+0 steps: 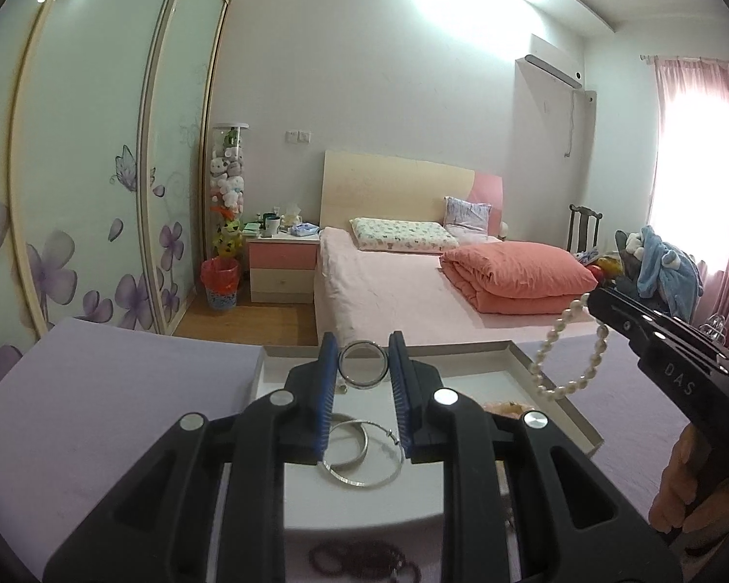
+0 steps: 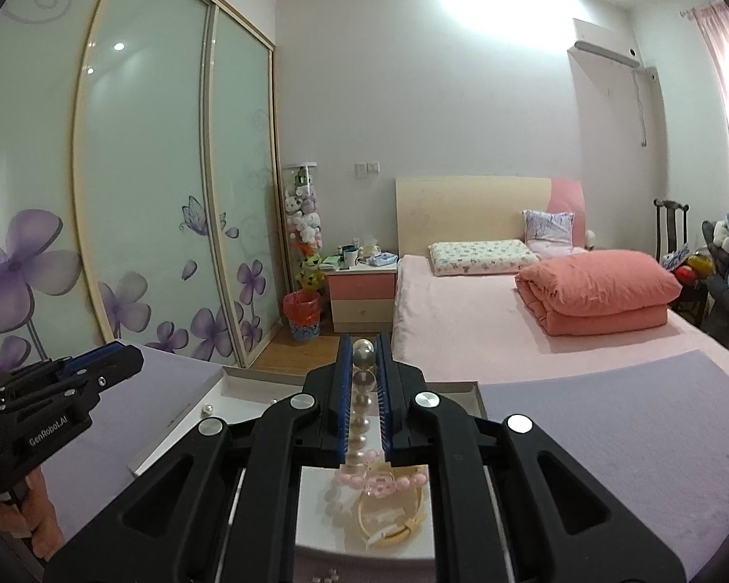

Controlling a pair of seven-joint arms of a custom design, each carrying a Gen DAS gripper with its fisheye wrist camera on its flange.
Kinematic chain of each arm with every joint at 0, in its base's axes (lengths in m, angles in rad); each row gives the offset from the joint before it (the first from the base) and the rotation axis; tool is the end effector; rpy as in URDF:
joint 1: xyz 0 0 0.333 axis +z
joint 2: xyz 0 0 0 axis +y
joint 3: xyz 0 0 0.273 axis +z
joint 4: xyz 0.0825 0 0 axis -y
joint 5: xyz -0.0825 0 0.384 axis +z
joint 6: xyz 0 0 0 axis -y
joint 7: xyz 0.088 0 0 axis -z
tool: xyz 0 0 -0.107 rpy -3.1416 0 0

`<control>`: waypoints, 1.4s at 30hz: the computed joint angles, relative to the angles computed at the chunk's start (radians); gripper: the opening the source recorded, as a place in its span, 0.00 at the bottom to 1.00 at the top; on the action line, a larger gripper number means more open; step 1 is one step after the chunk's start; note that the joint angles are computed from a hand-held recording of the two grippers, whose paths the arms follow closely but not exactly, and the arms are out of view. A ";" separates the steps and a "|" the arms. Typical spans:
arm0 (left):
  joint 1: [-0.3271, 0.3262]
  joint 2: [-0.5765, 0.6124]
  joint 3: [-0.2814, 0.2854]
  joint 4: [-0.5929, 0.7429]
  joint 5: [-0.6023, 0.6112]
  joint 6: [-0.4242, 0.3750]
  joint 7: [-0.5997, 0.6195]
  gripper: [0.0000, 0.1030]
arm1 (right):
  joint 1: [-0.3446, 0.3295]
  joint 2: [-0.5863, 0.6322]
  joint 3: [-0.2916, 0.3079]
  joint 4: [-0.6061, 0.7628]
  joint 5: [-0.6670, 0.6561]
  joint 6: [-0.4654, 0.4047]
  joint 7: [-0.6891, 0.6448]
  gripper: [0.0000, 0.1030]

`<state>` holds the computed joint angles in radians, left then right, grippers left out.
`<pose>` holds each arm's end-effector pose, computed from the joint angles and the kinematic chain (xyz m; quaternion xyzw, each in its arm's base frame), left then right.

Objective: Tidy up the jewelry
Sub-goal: 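Carry the silver ring and pearl bracelet into the grey tray and release both, then withdraw both tools toward the dark bead bracelet and silver earrings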

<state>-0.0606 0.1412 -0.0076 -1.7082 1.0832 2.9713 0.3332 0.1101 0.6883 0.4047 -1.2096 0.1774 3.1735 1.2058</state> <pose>0.6310 -0.1035 0.5632 -0.6348 0.5204 -0.4066 0.4011 0.7064 0.2526 0.5184 -0.6615 0.4303 -0.2972 0.5376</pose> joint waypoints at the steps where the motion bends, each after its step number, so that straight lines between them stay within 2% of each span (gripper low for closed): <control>1: 0.002 0.018 0.000 0.018 -0.007 0.001 0.006 0.21 | 0.007 0.020 -0.004 0.028 -0.002 -0.008 0.001 0.10; 4: -0.008 0.067 0.016 0.067 -0.015 0.005 0.000 0.21 | 0.036 0.102 -0.019 0.149 -0.005 -0.047 -0.004 0.10; 8: -0.022 0.135 0.037 0.127 -0.078 0.010 0.040 0.21 | 0.053 0.158 -0.031 0.219 0.017 -0.069 -0.015 0.10; 11: -0.030 0.176 0.045 0.153 -0.156 0.004 0.115 0.21 | 0.080 0.194 -0.073 0.274 0.032 -0.102 0.005 0.10; 14: -0.035 0.209 0.045 0.174 -0.240 -0.005 0.200 0.21 | 0.114 0.251 -0.124 0.375 0.037 -0.173 0.036 0.10; 18: -0.059 0.235 0.067 0.189 -0.307 -0.003 0.264 0.21 | 0.147 0.305 -0.164 0.470 0.042 -0.237 0.044 0.10; 23: -0.074 0.259 0.079 0.205 -0.392 0.000 0.340 0.22 | 0.152 0.298 -0.167 0.457 0.060 -0.243 0.014 0.12; 25: -0.082 0.263 0.087 0.206 -0.412 0.002 0.362 0.22 | 0.162 0.321 -0.180 0.500 0.061 -0.267 0.030 0.20; 26: -0.087 0.263 0.092 0.203 -0.419 0.004 0.367 0.22 | 0.163 0.321 -0.181 0.501 0.066 -0.266 0.033 0.30; 27: -0.087 0.265 0.090 0.206 -0.432 0.003 0.382 0.22 | 0.161 0.317 -0.180 0.493 0.071 -0.259 0.032 0.37; 29: -0.094 0.263 0.097 0.200 -0.445 0.007 0.395 0.22 | 0.160 0.297 -0.183 0.456 0.076 -0.231 0.032 0.37; 33: -0.098 0.266 0.101 0.200 -0.468 0.009 0.423 0.25 | 0.156 0.296 -0.178 0.451 0.074 -0.229 0.027 0.37; 35: -0.100 0.273 0.106 0.211 -0.480 0.008 0.434 0.36 | 0.153 0.298 -0.174 0.455 0.075 -0.233 0.023 0.37; 42: -0.111 0.270 0.120 0.203 -0.489 0.017 0.435 0.37 | 0.150 0.291 -0.172 0.442 0.076 -0.224 0.015 0.37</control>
